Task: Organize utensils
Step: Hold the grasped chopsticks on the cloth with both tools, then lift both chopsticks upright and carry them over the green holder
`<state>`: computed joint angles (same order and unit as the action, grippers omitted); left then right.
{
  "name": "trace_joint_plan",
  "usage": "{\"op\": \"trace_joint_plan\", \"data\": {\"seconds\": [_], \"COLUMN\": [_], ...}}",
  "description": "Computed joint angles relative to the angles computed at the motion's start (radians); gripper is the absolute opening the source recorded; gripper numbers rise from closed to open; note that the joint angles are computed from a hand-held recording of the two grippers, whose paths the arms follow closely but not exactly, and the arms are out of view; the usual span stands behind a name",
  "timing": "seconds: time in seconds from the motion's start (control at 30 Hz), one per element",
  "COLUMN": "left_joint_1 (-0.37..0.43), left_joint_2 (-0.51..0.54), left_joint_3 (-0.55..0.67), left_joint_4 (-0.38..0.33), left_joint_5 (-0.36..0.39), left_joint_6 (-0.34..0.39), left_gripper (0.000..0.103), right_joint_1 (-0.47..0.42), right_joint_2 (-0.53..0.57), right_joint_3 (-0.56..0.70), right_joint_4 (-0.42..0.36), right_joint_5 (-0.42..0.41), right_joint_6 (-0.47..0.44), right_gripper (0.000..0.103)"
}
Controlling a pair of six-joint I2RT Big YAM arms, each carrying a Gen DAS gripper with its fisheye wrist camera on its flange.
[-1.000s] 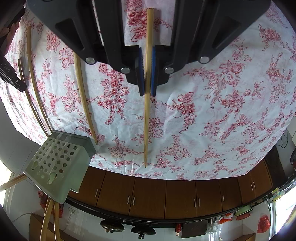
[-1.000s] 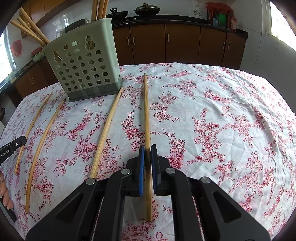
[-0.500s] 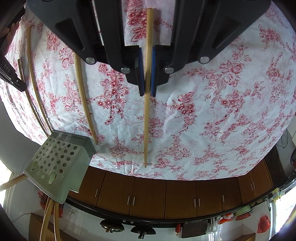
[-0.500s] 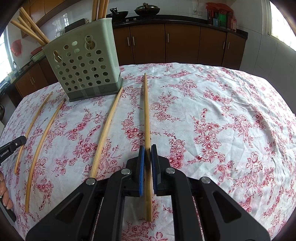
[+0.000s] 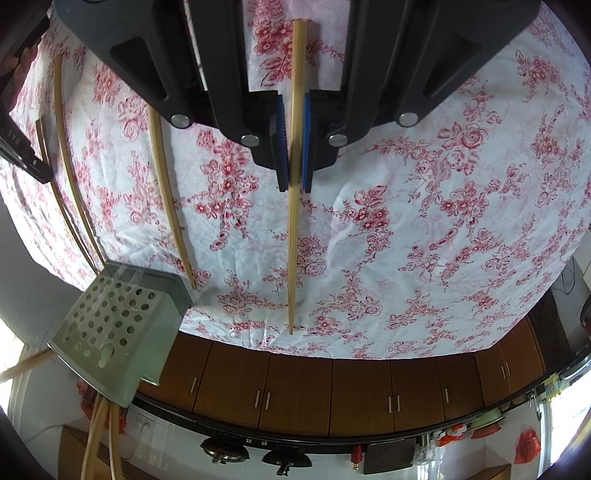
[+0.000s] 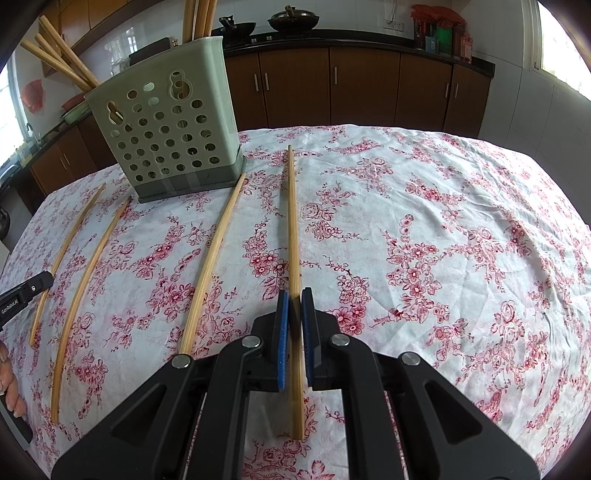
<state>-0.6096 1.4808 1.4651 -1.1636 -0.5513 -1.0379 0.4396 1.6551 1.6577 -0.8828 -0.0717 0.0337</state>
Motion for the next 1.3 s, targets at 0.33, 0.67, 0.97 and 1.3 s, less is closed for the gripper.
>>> {"op": "trace_joint_plan", "data": {"seconds": [0.33, 0.67, 0.97, 1.3], "left_joint_1": [-0.052, -0.113, -0.106, -0.133], "left_joint_2": [0.009, -0.060, -0.074, -0.031], "left_joint_3": [0.022, 0.130, 0.235, 0.369], "left_joint_4": [-0.087, -0.095, -0.018, 0.066], "left_joint_5": [-0.027, -0.229, -0.256, -0.243], "left_joint_6": [0.022, 0.062, 0.185, 0.329], "left_gripper": [0.008, 0.008, 0.008, 0.008], "right_joint_1": [-0.013, -0.036, -0.036, -0.020], "right_joint_2": [-0.033, -0.151, -0.162, -0.161], "right_joint_3": [-0.040, -0.056, -0.004, 0.092], "right_joint_4": [0.015, 0.196, 0.259, 0.301], "right_joint_5": [-0.026, -0.032, -0.055, -0.135], "right_joint_6": [-0.003, -0.007, 0.016, 0.044], "right_gripper": [0.008, 0.008, 0.008, 0.008]}}
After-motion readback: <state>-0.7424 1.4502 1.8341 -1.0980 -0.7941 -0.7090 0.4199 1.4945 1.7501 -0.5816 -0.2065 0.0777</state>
